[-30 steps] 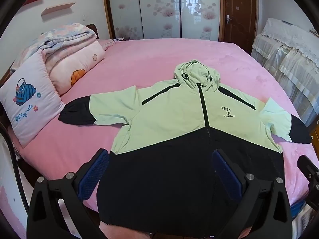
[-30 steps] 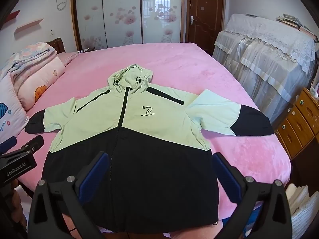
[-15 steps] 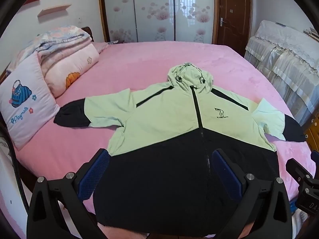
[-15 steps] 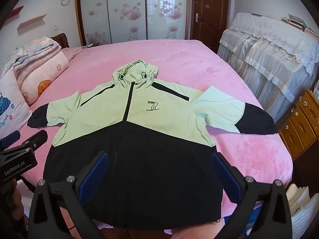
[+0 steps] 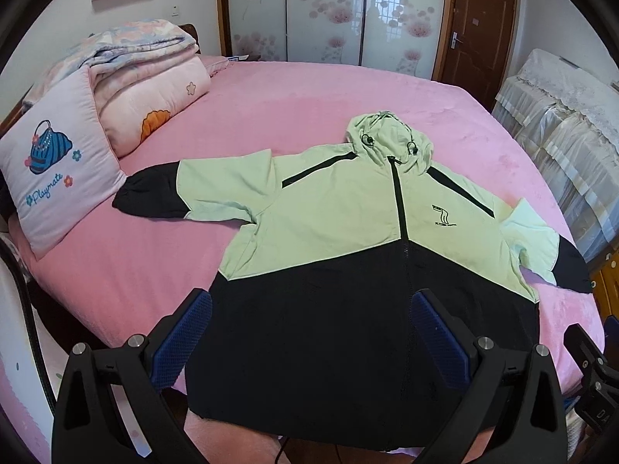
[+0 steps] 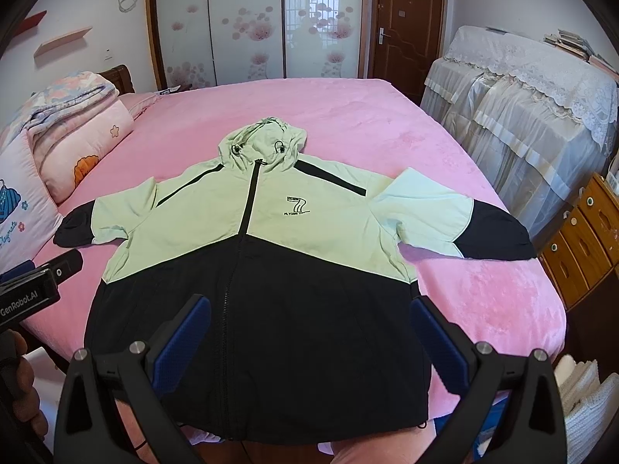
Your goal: Fold large clothes
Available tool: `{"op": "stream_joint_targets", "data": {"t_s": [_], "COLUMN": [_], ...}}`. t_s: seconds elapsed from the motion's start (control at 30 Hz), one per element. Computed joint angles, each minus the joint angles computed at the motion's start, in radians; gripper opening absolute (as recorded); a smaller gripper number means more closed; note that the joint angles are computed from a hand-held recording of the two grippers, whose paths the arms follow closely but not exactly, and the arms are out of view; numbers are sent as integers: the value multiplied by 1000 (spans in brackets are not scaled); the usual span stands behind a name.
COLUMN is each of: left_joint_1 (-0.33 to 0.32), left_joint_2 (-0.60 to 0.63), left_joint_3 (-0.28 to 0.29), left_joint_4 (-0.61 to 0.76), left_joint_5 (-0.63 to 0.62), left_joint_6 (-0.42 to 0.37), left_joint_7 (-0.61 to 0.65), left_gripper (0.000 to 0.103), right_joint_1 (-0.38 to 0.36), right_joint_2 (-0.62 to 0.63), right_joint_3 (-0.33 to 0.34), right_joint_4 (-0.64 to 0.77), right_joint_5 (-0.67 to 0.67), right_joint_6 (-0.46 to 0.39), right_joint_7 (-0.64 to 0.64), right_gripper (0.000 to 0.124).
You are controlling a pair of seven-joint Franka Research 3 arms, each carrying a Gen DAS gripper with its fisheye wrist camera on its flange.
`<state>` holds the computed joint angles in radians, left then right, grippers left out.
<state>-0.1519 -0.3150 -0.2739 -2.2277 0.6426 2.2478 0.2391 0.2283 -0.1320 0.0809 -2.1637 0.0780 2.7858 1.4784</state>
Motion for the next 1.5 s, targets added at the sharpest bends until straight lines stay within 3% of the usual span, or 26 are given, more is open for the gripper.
{"op": "stream_joint_targets", "data": {"t_s": [0.5, 0.7, 0.93, 1.07, 1.3, 1.5], "left_joint_1": [-1, -2, -4, -5, -9, -15], "left_joint_2": [4, 13, 32, 38, 45, 63], "left_joint_3": [-4, -3, -1, 1, 2, -1], "left_joint_4": [5, 16, 33, 40, 47, 69], "left_joint_5": [23, 28, 36, 40, 40, 46], "left_joint_6": [-7, -17, -22, -22, -19, -17], "left_joint_7": [7, 23, 38, 40, 46, 48], "left_gripper": [103, 103, 103, 103, 103, 103], "right_joint_1": [-19, -8, -11, -1, -36, -37], "right_joint_2": [6, 13, 6, 0, -22, -44], "right_joint_3": [11, -5, -6, -20, 10, 13], "right_joint_4": [9, 19, 12, 3, -24, -60], "right_joint_5": [-77, -53, -31, 50, -70, -83], "right_joint_6": [-47, -66, -41, -20, 53, 132], "right_joint_7": [85, 62, 62, 23, 98, 72], "right_gripper": [103, 103, 103, 103, 103, 103]}}
